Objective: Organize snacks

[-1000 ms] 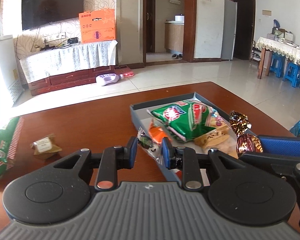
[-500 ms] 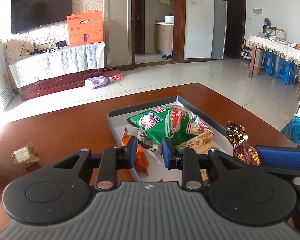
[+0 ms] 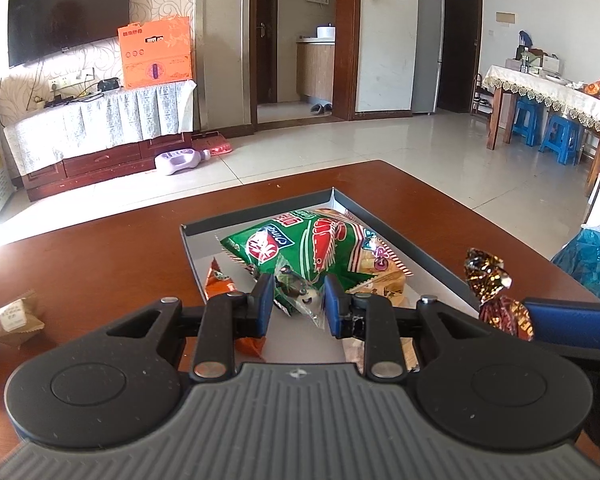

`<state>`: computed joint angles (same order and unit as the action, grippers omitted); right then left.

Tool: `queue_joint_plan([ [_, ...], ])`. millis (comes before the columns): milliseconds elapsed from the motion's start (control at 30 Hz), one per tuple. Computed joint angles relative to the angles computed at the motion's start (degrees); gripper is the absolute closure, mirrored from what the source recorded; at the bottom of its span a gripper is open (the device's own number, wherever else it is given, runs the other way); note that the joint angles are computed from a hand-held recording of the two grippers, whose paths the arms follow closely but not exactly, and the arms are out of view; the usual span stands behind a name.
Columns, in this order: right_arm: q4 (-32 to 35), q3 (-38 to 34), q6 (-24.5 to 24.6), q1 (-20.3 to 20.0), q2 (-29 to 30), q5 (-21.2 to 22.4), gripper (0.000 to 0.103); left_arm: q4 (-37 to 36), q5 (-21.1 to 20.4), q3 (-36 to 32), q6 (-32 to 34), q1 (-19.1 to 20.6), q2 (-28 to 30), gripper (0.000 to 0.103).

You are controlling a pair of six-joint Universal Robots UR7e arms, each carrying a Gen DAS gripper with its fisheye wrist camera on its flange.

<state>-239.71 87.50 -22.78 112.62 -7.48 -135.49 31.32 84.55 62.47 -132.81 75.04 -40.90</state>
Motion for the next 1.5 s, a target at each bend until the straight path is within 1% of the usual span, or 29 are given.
queue_joint_plan([
  [633,0.25,0.42,0.69,-0.59,-0.22,-0.63,0.077,0.05,-0.33,-4.15,-0.02,-0.41,4.48,0.070],
  [900,0.97,0.21,1.07,-0.84,-0.27,-1.08,0.077,0.07,0.07,-4.46,0.06,-0.45,5.17,0.070],
  [1067,1.28,0.23,1.65,-1.17,-0.26,-1.06,0.077,0.63,0.21,-4.81,0.20,-0.39,5.34,0.060],
  [1233,1.34,0.35,1.87,-1.50,-0.36,-0.77,0.077,0.31,1.02,-4.29,0.80,-0.36,4.63,0.044],
  [1333,1.32,0.38,2.00,-1.48,-0.35,-0.94,0.077,0.29,1.44,-4.22,0.57,-0.32,4.33,0.036],
  [1500,1.75,0.35,2.37,-1.43,-0.33,-1.11,0.077,0.49,2.13,-3.89,0.73,-0.41,3.85,0.034],
])
